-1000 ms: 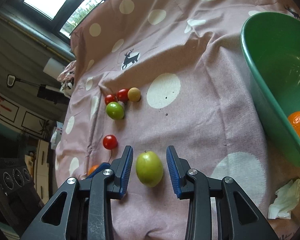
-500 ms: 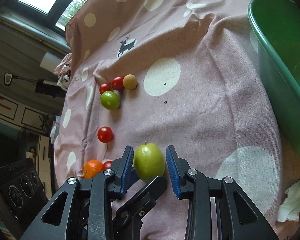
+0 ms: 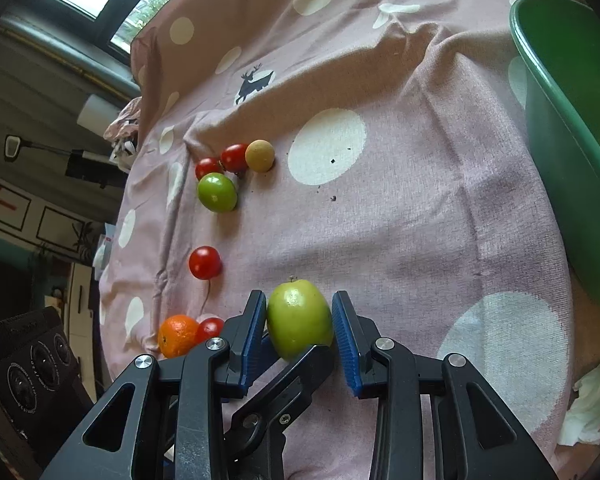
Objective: Organize fruits
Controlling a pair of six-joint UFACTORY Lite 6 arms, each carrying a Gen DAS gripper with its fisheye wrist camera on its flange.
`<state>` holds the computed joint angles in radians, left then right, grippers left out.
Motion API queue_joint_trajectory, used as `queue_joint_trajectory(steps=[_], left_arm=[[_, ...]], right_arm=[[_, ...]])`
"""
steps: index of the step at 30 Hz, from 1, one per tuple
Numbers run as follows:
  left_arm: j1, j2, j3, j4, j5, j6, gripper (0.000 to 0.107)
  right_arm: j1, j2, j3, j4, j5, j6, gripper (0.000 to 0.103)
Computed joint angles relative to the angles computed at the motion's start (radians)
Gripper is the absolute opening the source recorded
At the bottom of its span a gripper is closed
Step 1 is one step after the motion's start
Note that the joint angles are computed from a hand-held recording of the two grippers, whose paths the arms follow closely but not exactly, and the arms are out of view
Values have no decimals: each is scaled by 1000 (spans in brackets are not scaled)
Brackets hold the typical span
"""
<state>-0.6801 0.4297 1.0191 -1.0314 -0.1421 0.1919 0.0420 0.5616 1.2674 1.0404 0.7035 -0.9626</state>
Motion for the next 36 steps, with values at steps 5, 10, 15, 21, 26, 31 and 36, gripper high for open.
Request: queue_joint_trajectory(steps=[5,10,15,21,26,31,36], left_arm=[[-30,-70,-39,-81,-57,84,32],[-85,-124,-34,-343,-145,365,31],[-122,-146,-6,-446,-198,498,31],[-167,-127,85,-539,-256,657,31],[-200,-76,194,-599,-286,778,31],[-220,-8,311,-657,-291,888,31],[-234,76,440,-731,-280,1015,31]], right_arm=[[-16,-77,-60,73,4,-96,38],[-24,-160,-114,117,4,-160,38],[-48,-230,-154,165,12,-215,38],[-110,-300,-186,229,45,-278,38],[-185,-335,-193,273,83,-320,38],[-255,-339,-182,304,121,-343,38],[-331,-333,-172,322,153,-361,38]])
